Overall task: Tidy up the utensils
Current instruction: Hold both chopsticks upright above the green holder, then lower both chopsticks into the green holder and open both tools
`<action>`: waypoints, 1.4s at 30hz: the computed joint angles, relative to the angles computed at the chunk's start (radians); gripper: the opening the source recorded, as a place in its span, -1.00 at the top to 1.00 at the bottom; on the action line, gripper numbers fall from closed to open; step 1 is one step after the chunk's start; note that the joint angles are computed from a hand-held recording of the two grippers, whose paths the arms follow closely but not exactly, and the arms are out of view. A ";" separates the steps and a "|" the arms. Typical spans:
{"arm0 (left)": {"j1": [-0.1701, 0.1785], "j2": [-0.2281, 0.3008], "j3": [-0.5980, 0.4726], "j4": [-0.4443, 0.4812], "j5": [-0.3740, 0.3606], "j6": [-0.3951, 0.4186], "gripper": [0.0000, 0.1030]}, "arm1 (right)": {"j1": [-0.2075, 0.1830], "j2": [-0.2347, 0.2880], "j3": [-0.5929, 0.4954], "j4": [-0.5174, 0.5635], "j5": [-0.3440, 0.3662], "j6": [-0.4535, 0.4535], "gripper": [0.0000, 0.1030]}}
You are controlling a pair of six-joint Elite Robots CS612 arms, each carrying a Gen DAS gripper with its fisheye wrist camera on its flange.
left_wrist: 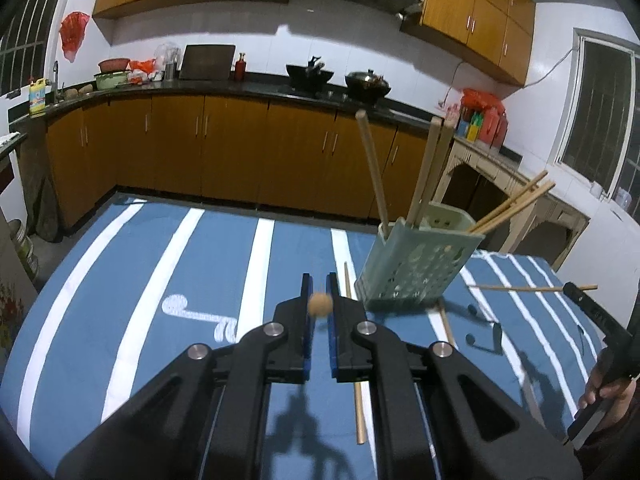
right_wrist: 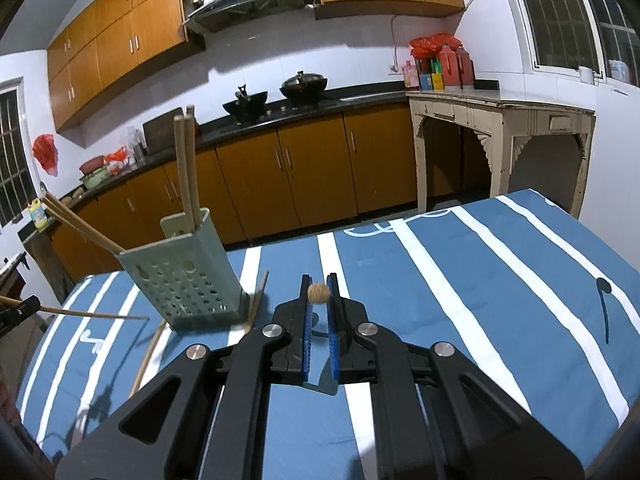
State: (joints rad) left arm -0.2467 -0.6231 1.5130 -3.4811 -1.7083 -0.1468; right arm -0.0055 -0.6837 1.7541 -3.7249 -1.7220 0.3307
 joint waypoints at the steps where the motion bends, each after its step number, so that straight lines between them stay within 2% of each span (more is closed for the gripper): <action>1: 0.000 -0.002 0.001 -0.005 0.000 -0.003 0.85 | 0.000 -0.001 0.002 -0.004 0.002 0.003 0.85; 15: -0.001 -0.012 0.001 -0.036 0.007 -0.002 0.86 | -0.005 -0.012 0.002 -0.059 0.013 0.014 0.85; 22: -0.001 -0.030 0.017 -0.065 -0.016 0.012 0.86 | -0.002 -0.030 0.007 -0.106 0.016 0.002 0.85; 33: -0.012 -0.074 0.040 -0.166 -0.099 0.025 0.86 | 0.000 -0.068 0.005 -0.226 0.111 -0.013 0.85; 39: -0.030 -0.074 0.008 -0.208 -0.112 -0.002 0.86 | 0.009 -0.064 -0.041 -0.280 0.133 -0.018 0.85; 42: -0.038 -0.064 -0.021 -0.230 -0.098 -0.031 0.86 | 0.016 -0.045 -0.081 -0.294 0.128 -0.026 0.85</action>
State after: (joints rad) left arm -0.2848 -0.6871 1.4919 -3.7115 -1.8061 -0.1780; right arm 0.0103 -0.7291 1.6730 -4.0190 -1.5941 0.3048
